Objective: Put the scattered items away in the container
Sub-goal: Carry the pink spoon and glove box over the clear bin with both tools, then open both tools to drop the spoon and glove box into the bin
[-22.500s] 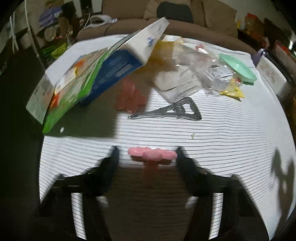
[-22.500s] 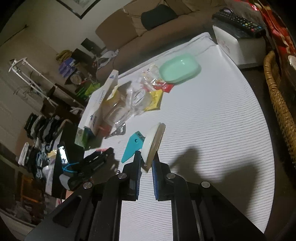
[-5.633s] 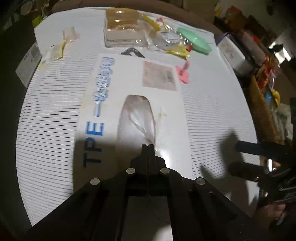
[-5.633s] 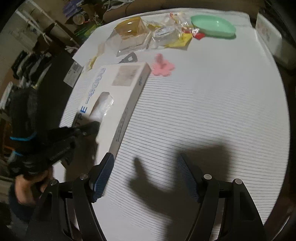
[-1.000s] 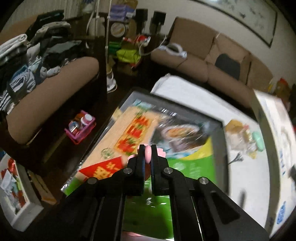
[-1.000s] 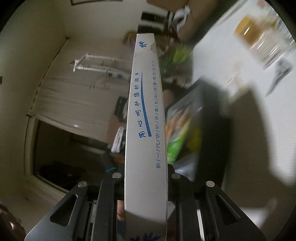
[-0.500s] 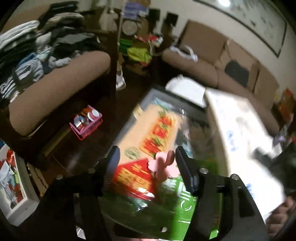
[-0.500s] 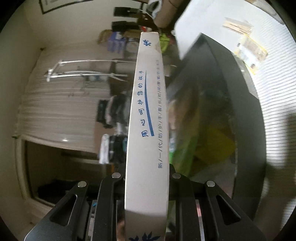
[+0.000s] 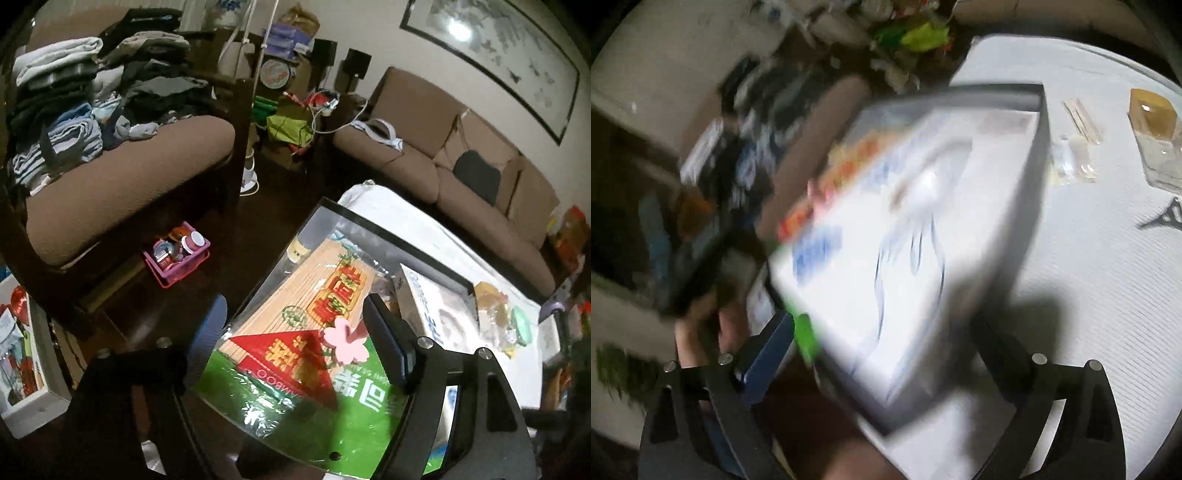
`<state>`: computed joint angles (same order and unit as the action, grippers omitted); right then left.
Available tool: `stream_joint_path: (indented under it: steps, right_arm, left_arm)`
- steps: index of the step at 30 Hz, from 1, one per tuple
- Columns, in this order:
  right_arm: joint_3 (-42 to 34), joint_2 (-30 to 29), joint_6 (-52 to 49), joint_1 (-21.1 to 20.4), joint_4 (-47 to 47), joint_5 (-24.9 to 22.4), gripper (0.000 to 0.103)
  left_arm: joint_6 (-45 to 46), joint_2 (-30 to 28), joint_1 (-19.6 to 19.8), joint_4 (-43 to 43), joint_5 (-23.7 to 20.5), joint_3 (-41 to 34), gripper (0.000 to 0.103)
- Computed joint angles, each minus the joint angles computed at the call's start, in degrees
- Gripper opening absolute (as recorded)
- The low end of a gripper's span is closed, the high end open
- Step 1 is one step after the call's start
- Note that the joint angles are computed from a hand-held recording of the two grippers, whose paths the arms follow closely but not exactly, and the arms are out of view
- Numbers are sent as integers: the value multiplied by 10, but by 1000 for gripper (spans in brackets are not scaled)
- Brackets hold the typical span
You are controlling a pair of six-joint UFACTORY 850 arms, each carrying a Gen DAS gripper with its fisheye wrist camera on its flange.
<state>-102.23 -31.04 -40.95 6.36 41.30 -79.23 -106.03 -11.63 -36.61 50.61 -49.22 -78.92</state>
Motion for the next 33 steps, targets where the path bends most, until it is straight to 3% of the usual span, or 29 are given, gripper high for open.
stream_joint_path:
  steps: [2,4,6,8,11,14,18,21,23,25,27,28,29,31,33]
  right_arm:
    - [16,17,3,-19,-12,6,98]
    - [33,43,-8,-24,-1,56,94]
    - [53,67,-33,-25,35,113,67]
    - [38,56,-25,-2,33,151,37]
    - [7,19,5,43,-33,157,16]
    - [32,29,12,72,-51,233,16]
    - [27,6,12,88,-30,277,16]
    - [-4,-18,-17,84,2,255,16]
    - [-16,-19,-44,61,34,216,16]
    - [15,11,-103,22,77,225,19]
    - [38,34,-136,-18,79,258,42]
    - [48,43,-139,-39,62,285,67]
    - [56,49,-136,-59,37,313,83]
    - [61,47,-115,-99,-33,350,83]
    - [49,29,-80,-134,-92,348,83]
  left_arm:
    - [2,0,1,4,7,0,74]
    - [8,-7,-2,3,-2,-9,74]
    - [13,-14,-5,2,-12,-20,74]
    - [15,-20,-9,4,-17,-29,74]
    - [28,-30,-12,3,-21,-43,74]
    - [49,-41,-16,3,-31,-58,74]
    - [47,-51,-17,8,-30,-73,74]
    - [45,-58,-18,22,-5,-87,74]
    - [70,-73,-25,26,2,-115,74]
    - [96,-91,-38,42,13,-149,76]
    - [128,-108,-47,64,72,-179,91]
    - [176,-121,-48,47,118,-202,93]
    - [234,-135,-46,11,154,-225,94]
    - [354,-205,-57,-73,197,-318,103]
    - [474,-295,-70,-151,185,-438,103]
